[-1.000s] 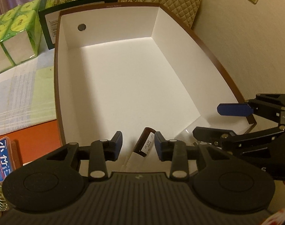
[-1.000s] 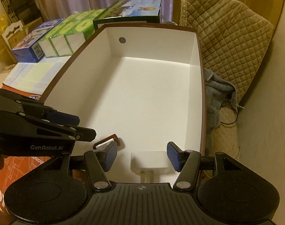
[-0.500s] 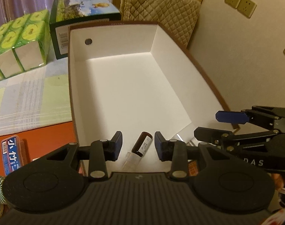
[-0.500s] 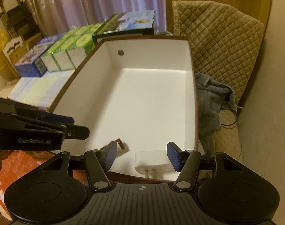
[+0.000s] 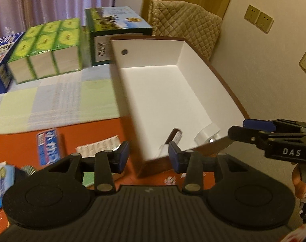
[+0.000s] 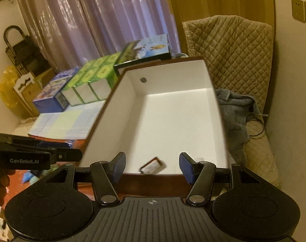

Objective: Organize rigid objects
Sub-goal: 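Withdraw both grippers from the box back over the mat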

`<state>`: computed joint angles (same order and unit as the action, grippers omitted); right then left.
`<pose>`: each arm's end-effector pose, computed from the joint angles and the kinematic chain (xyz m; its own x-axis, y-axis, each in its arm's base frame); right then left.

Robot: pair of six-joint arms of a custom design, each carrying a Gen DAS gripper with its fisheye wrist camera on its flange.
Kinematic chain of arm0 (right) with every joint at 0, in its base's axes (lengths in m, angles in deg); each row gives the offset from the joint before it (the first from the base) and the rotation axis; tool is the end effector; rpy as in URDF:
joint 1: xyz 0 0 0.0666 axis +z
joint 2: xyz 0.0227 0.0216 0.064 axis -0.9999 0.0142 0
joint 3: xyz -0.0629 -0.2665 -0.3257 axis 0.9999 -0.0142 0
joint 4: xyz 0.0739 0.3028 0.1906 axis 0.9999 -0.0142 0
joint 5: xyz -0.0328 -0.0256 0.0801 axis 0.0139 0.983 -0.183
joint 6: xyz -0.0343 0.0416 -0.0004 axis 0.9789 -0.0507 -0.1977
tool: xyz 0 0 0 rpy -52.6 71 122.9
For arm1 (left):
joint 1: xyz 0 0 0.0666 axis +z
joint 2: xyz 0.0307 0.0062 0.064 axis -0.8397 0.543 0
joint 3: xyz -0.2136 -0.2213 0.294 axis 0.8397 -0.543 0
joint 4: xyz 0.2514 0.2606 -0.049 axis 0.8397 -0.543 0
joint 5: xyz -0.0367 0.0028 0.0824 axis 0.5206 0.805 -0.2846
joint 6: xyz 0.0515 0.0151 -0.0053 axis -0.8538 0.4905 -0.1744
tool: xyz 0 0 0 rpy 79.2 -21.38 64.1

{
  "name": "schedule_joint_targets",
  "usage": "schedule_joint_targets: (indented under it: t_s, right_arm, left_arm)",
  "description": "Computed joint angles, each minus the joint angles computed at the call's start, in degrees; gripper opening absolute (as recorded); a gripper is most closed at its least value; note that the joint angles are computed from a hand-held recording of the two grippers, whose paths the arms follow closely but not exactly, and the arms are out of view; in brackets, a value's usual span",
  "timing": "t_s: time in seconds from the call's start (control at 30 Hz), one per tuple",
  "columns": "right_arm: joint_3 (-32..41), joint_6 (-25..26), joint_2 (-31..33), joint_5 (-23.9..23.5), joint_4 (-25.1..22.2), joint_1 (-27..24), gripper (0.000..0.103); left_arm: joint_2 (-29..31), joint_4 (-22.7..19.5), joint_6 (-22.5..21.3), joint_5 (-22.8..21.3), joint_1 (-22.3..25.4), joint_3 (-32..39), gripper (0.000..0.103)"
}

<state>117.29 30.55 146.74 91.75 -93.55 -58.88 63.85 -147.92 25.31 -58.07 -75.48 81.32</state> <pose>0.4392 0.2467 0.4912 -0.6873 0.2186 -0.6927 0.0381 0.9632 0.2661 0.5316 -0.1908 0.5011 -0.6644 0.4449 -0.6005 0.6515 0.7384 -0.1738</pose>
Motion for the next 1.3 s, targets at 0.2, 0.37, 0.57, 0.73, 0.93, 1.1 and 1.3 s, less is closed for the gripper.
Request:
schedule_joint_targets:
  t_s: [0.2, 0.37, 0.57, 0.73, 0.93, 1.1, 1.3]
  right_arm:
    - [1.36, -2.21, 1.22, 1.49, 0.43, 4.58, 0.056]
    - [3.72, -4.22, 3.72, 2.35, -0.1, 8.1, 0.056]
    - [7.26, -6.62, 7.97, 1.18, -1.2, 10.88, 0.056]
    - [10.7, -7.81, 11.82, -0.17, -2.55, 12.52, 0.056]
    - [15.12, -8.94, 16.22, -1.14, -4.9, 13.64, 0.056]
    - [18.33, -10.88, 19.31, -1.22, -7.29, 13.96, 0.056]
    - [19.98, -14.45, 21.18, 0.11, -9.95, 14.02, 0.056]
  left_arm:
    - [-2.53, -0.45, -2.56, 1.75, 4.65, -3.15, 0.043]
    - [-3.95, -1.37, -5.65, 3.15, 8.67, -5.16, 0.043]
    - [-4.76, -1.78, -8.52, 3.11, 13.19, -6.95, 0.043]
    - [-5.08, -0.94, -10.43, 2.27, 16.59, -8.13, 0.043]
    - [-4.87, 1.05, -12.89, 0.37, 19.57, -9.15, 0.043]
    - [-3.74, 1.7, -14.08, -0.41, 21.39, -8.79, 0.043]
    - [-2.52, 3.52, -15.5, -1.48, 21.49, -8.86, 0.043]
